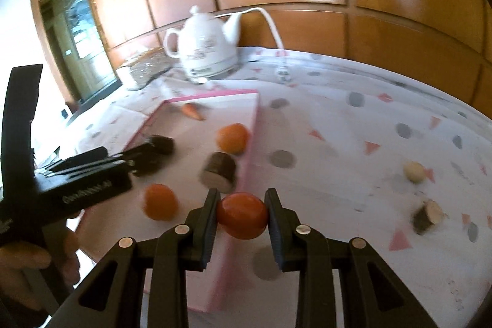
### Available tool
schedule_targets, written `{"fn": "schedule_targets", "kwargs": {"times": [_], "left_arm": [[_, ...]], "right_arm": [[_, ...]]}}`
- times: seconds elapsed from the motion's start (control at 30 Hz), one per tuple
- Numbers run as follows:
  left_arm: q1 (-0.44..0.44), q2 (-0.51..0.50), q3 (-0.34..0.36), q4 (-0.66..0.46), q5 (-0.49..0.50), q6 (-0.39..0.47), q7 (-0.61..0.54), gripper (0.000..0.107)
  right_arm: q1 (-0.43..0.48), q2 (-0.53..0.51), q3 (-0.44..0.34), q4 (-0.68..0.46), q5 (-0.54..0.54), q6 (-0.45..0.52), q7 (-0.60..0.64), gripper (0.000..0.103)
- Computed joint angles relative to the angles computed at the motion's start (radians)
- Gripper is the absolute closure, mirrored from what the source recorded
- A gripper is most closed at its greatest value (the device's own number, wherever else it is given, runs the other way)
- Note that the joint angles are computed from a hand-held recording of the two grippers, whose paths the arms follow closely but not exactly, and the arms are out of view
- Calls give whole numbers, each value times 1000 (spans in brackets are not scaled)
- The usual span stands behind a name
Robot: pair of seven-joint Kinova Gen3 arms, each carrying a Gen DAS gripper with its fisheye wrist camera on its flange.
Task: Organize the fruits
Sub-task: 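Lower the dark fruit into the tray with the left tool while the right tool releases the tomato there, then move the right tool to the cut yam cylinder and grasp it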
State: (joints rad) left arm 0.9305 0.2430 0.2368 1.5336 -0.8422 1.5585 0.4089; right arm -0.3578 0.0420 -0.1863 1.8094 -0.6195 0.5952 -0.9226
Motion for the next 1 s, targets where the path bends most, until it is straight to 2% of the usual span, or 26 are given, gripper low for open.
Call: {"fn": "schedule_targets", "kwargs": {"times": [0.17,0.3,0.37,0.43,0.63,1.0], "left_arm": [[0,-6,2,11,6,8,20,22],[2,-8,6,16,1,13,34,22],[1,-10,7,16,0,11,35,22],[3,-10,9,14,-3,10,36,22],[18,10,11,-21,-23,22,-1,22],[44,41,-8,-75,-38,-14,-82,22]], "right_arm": [[-19,33,-16,-41,24,50,-41,71],[-10,43,-27,-44,-20,82,-14,62],[-6,36,-28,-36,-40,87,7,53],[-7,27,-26,-24,-45,75,7,48],[-5,-12,-4,6,-24,37,-23,48],[38,-47,57,50,5,-13,-69,48]]}}
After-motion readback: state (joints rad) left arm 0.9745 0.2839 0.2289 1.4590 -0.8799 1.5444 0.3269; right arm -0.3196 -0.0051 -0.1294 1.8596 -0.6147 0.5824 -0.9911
